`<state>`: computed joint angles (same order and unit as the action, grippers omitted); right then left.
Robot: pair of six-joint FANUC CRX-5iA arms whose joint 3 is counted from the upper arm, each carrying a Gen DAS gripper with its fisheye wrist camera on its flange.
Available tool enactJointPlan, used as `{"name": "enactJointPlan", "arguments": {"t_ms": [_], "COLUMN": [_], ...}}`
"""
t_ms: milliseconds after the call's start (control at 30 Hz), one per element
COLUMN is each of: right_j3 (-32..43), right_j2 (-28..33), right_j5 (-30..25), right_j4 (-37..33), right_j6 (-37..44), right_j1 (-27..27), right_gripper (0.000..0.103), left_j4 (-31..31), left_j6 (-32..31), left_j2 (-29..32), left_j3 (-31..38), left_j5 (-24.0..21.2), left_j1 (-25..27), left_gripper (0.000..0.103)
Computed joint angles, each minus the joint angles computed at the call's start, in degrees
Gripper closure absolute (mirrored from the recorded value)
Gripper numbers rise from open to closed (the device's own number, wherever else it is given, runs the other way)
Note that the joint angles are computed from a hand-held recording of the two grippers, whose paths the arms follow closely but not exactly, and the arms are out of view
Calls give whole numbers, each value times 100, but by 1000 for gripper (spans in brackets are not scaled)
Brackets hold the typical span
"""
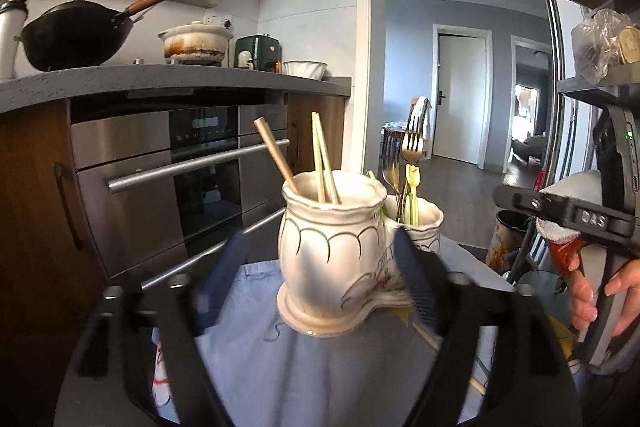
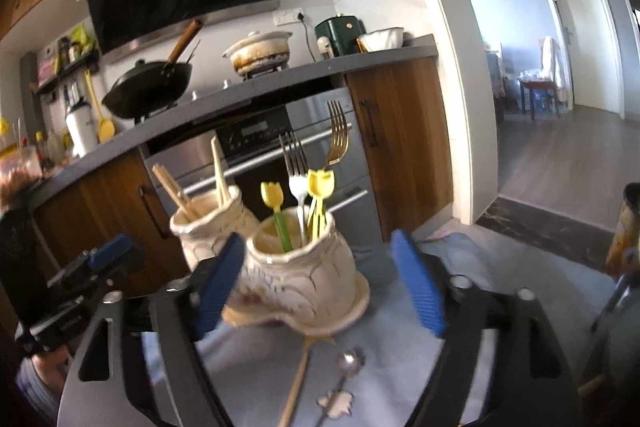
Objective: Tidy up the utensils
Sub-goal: 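Open both tools to release the utensils and pull back from the holder, then grasp a wooden chopstick with the left tool while the right tool grasps the silver flower spoon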
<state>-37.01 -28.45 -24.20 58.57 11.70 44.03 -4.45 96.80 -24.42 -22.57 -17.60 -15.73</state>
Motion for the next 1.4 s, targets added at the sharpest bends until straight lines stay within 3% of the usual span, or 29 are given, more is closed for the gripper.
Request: {"name": "enactJointPlan", "arguments": {"t_ms": [133, 233, 567, 700, 867, 1033, 1133, 1400], "right_j3": [-51, -140, -19, 148, 348, 456, 558, 804], "right_j2": [-170, -227, -86, 106, 404, 582, 686, 850], "right_j5": [-642, -989, -1891, -2212, -2443, -2560, -2622, -2771], "right_j4": [-456, -618, -1392, -1688, -2015, -2043, -2121, -2501], "right_j6": [362, 383, 683, 951, 1195, 1359, 1460, 1934], "right_j1": [403, 574, 885, 1006, 1102, 1176, 1179, 1249], "right_gripper": [10, 8, 7, 7, 7, 9, 19, 61], "left_j4": [55, -298, -105, 286, 1296, 1664, 1615, 792], "left_j6": [-8, 263, 123, -79, -757, -890, -720, -40], "left_j2": [-109, -118, -53, 28, 23, -2, 6, 79], "left_j3": [-119, -98, -220, -287, -605, -744, -723, -413], "left_j5": [-228, -445, -836, -937, -862, -818, -862, -1070], "left_j1": [-8, -131, -218, -103, 157, 297, 321, 124], "left_gripper": [10, 6, 6, 6, 6, 6, 6, 6]}}
